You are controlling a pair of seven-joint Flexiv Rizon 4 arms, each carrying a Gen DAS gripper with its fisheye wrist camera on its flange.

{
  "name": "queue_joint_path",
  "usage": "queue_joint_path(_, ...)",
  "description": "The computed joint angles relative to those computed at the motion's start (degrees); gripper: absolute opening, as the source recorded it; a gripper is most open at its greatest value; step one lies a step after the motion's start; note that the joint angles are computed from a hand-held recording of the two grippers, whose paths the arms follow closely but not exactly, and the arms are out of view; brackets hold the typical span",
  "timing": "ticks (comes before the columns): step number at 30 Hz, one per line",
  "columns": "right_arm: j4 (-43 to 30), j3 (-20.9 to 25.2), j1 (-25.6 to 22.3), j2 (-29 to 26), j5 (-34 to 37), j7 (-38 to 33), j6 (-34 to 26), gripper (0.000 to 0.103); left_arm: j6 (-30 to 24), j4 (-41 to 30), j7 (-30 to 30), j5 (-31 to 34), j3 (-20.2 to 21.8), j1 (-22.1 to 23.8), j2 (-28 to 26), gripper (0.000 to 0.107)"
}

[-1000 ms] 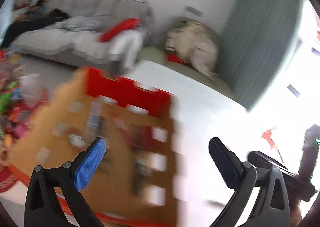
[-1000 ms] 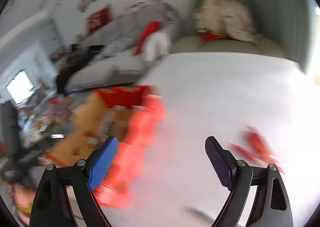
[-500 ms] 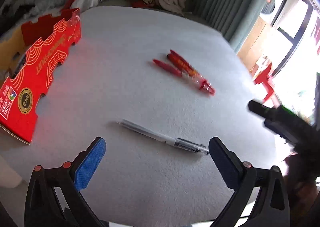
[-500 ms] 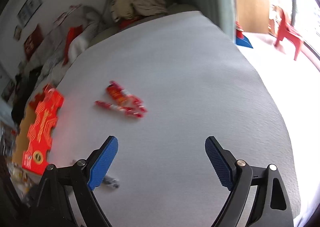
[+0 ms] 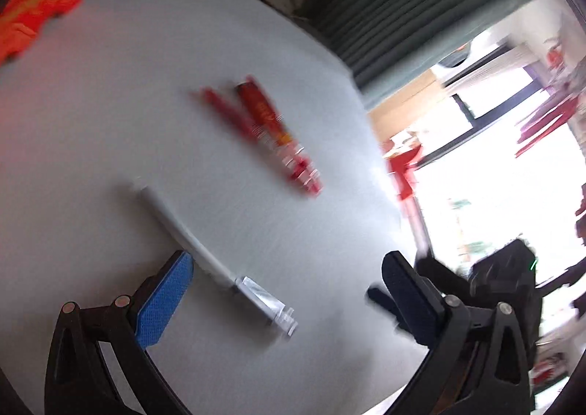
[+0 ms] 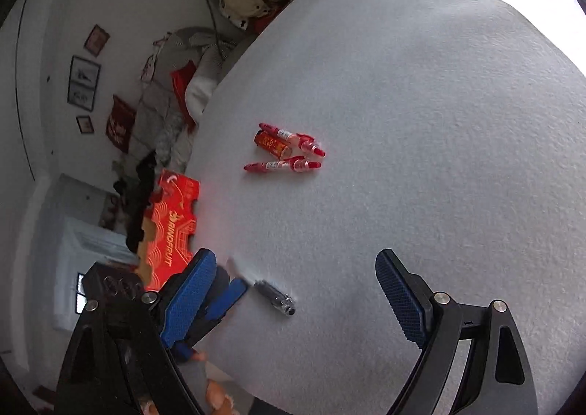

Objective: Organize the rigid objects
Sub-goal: 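Move both tools back over the table toward the clear pen and red pens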

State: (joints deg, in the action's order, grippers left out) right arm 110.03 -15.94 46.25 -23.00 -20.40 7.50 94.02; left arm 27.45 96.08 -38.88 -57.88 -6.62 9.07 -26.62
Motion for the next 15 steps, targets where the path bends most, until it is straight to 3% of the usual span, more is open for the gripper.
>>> queue_joint_path(2,0.61,-2.64,2.00,-0.09,0.66,1.39,1.00,0.090,-2.34,-5.13,-0.12,0.05,-1.75,0.12,-3.89,0.103)
queue_joint_path(3,-0.21,-2.69,2.04,-0.01,0.58,1.37,-1.28,0.090,-1.92,-7.53,-0.18,1.15,-2.08,-0.37,-5.35,0.103)
queue_joint_path(6,-4.20,1.81,-1.19,2.22,-3.45,-2.81,-19.22,0.090,4.13,-12.29,-5.23,9.45,0.06,-3.34,-6.84,0.103)
queue_joint_path(7,-7.08,2.64,-1.79,2.11,-5.83,-5.76,-27.05,0.090,6.24,-12.11,-6.71,12.21,0.90,-4.05,-6.31,0.103)
queue_joint_path(9,-11.46,4.07,-3.16,0.87,-7.70,-9.73,-35.72,0.090,11.27,-9.58,-9.10,17.32,2.47,-5.44,-4.30,0.103)
queue_joint_path(12,-19.92,7.27,-7.32,-3.75,-6.22,-17.64,-42.52,0.090,19.21,-3.58,-8.01,19.88,2.03,-6.48,-0.81,0.103)
queue_joint_path(15,-31.02,12.10,-11.95,-10.30,-3.94,-28.75,-49.90,0.090,27.90,-0.12,-9.66,26.51,3.17,-9.37,0.56,0.103)
